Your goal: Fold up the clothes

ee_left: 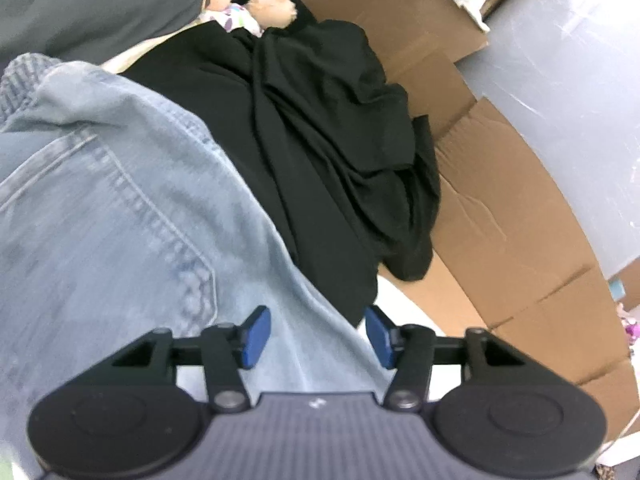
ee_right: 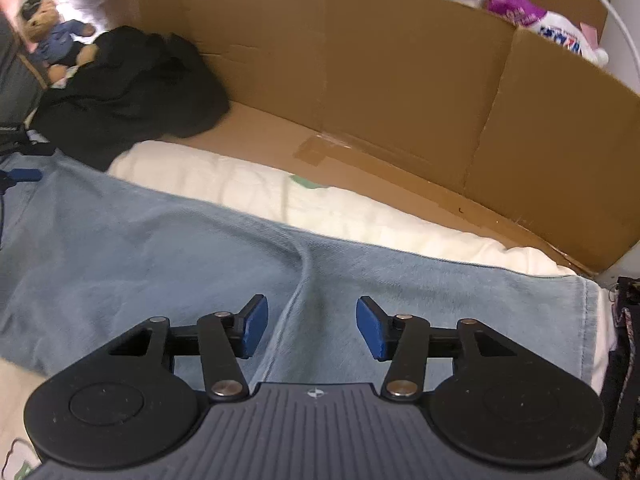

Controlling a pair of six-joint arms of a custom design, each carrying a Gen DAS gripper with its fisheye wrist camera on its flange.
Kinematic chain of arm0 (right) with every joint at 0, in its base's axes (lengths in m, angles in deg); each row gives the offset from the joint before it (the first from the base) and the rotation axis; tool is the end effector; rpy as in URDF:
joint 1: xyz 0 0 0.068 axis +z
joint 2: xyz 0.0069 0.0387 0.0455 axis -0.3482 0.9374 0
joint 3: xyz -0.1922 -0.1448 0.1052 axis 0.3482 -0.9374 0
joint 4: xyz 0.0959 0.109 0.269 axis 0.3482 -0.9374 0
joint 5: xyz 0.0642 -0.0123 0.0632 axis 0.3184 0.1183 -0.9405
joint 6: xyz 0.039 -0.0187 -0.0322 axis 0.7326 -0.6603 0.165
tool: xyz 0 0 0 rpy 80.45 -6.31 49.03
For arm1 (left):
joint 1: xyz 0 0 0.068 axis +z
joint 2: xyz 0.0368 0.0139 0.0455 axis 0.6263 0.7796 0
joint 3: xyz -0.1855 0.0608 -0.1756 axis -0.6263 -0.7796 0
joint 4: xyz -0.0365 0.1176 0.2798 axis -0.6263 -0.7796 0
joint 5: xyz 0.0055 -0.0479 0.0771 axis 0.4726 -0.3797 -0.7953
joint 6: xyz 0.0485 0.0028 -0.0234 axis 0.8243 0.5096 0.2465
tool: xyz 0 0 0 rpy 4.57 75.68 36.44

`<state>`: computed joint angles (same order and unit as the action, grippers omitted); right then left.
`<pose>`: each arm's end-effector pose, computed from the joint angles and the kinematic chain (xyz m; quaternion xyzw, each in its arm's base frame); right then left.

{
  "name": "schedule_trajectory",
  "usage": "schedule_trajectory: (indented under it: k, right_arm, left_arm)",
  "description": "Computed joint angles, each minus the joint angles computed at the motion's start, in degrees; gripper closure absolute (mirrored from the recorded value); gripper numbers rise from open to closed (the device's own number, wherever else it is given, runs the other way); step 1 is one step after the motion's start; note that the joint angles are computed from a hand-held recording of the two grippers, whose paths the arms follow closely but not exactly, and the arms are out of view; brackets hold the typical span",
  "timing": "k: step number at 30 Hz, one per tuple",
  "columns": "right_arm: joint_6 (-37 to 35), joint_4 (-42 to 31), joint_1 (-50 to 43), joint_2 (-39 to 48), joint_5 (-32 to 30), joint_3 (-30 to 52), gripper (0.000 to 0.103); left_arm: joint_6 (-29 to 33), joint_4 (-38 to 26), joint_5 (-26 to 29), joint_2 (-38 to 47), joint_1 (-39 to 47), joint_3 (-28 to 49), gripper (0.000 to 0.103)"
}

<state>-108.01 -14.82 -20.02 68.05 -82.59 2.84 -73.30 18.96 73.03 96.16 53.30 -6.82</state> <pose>0.3823 0.0155 0.2705 -0.2883 0.9056 0.1129 0.2900 0.2292 0.0549 0.2711 -0.3849 0.8444 -0.1285 0.3498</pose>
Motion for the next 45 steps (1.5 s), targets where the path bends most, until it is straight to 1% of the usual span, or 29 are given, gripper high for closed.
schedule_trajectory:
  k: [5, 9, 13, 17, 21, 23, 25, 29, 30, 33, 34, 38, 41, 44, 45]
  right_arm:
    - [0.4, -2.8, -0.9, -6.0, -1.9, -3.8, 0.043]
    - [0.0, -5.6, -2.7, -11.3, -4.1, -7.9, 0.043]
    - [-2.8, -7.7, -5.6, -17.4, -6.1, -12.9, 0.043]
    - [-5.7, -9.1, -9.3, -21.8, -7.4, -16.6, 0.043]
    - [-6.9, -9.6, -13.3, -24.7, -8.5, -19.3, 0.043]
    - [-8.2, -9.6, -15.1, -26.1, -9.0, -20.8, 0.043]
    - [-9.9, -9.6, -16.9, -27.6, -9.1, -22.5, 0.043]
    - [-14.5, -9.4, -20.6, -30.1, -9.1, -25.8, 0.043]
    - [-15.8, -9.5, -21.6, -30.4, -9.2, -26.4, 0.043]
    - [-20.5, -10.8, -24.1, -31.0, -9.4, -27.4, 0.043]
    - [-21.8, -11.3, -24.8, -31.3, -9.2, -27.7, 0.043]
    - [-26.8, -13.8, -27.2, -32.8, -9.0, -28.9, 0.043]
    - [-30.4, -14.3, -28.0, -35.9, -9.5, -31.5, 0.043]
    - [-32.8, -14.6, -27.6, -38.9, -9.4, -33.5, 0.043]
    - [-33.7, -15.1, -27.4, -39.4, -9.4, -33.9, 0.043]
  left_arm:
    - [0.7, -6.2, -1.7, -5.2, -3.9, 0.0, 0.047]
    - [1.1, -10.7, -3.3, -9.5, -9.8, -0.1, 0.046]
    - [-0.7, -13.1, -5.8, -13.5, -17.4, -0.9, 0.045]
    - [-4.9, -14.9, -11.6, -17.3, -27.1, -2.2, 0.045]
    - [-11.9, -15.3, -20.5, -20.1, -38.9, -3.6, 0.045]
    - [-14.7, -14.9, -25.9, -21.1, -45.9, -4.7, 0.045]
    - [-18.0, -15.2, -29.8, -20.4, -51.7, -5.2, 0.044]
    - [-24.4, -13.9, -33.5, -19.0, -60.5, -8.1, 0.044]
    - [-25.5, -13.4, -34.7, -18.7, -62.5, -9.1, 0.044]
    - [-26.8, -13.9, -41.3, -17.1, -69.4, -11.0, 0.044]
    - [-26.9, -13.9, -42.8, -16.4, -71.1, -11.5, 0.044]
    - [-21.4, -10.0, -41.2, -14.5, -69.2, -11.2, 0.044]
    - [-19.0, -6.6, -41.0, -13.5, -68.8, -12.0, 0.043]
    - [-12.0, -3.5, -40.6, -13.6, -68.1, -13.5, 0.043]
    - [-11.6, -3.5, -40.9, -14.1, -68.3, -14.0, 0.043]
